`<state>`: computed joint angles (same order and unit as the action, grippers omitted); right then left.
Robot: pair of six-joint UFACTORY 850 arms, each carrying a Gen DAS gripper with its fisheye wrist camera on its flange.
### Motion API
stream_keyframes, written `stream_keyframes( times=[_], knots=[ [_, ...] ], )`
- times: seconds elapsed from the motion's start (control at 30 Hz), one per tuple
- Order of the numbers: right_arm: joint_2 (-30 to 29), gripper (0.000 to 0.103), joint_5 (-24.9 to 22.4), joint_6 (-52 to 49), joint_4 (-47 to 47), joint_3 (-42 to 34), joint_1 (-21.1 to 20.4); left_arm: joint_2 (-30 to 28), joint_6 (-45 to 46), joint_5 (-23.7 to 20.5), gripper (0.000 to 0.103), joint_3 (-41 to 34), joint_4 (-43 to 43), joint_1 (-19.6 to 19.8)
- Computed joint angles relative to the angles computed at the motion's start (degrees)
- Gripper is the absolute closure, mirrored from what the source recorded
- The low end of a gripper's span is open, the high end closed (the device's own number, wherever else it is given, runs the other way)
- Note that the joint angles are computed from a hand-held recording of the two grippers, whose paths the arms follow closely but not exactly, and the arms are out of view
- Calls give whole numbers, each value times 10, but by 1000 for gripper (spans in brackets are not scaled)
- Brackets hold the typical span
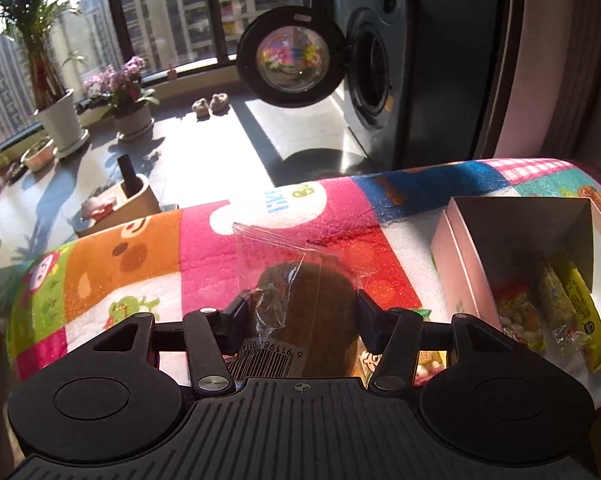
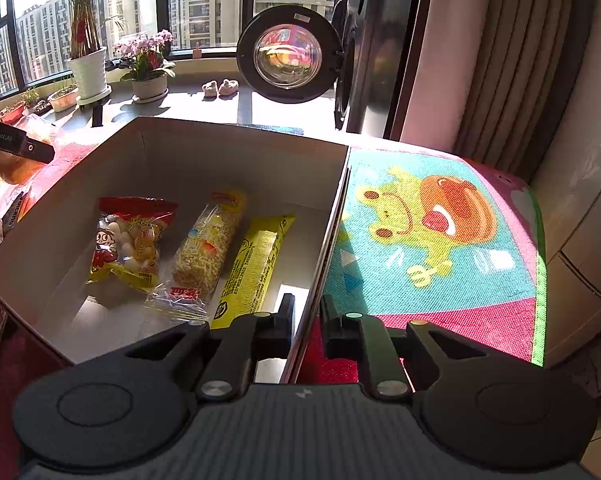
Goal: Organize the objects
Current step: 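Grasp the clear-bagged bread roll with the left gripper, then carry the bread roll over the box and release it inside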
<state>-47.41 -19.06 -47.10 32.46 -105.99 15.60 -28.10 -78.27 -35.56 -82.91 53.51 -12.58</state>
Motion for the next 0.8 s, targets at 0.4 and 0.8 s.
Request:
stream_keyframes(
  times=[0.4,0.8],
  knots=[
    [-4,91,-19,34,-24,-14,1,-21,63,25,44,-81,-57,-61],
    [-11,95,-23,18,1,-25,-9,-106,159,33,44,-196,-236,-61]
  ],
)
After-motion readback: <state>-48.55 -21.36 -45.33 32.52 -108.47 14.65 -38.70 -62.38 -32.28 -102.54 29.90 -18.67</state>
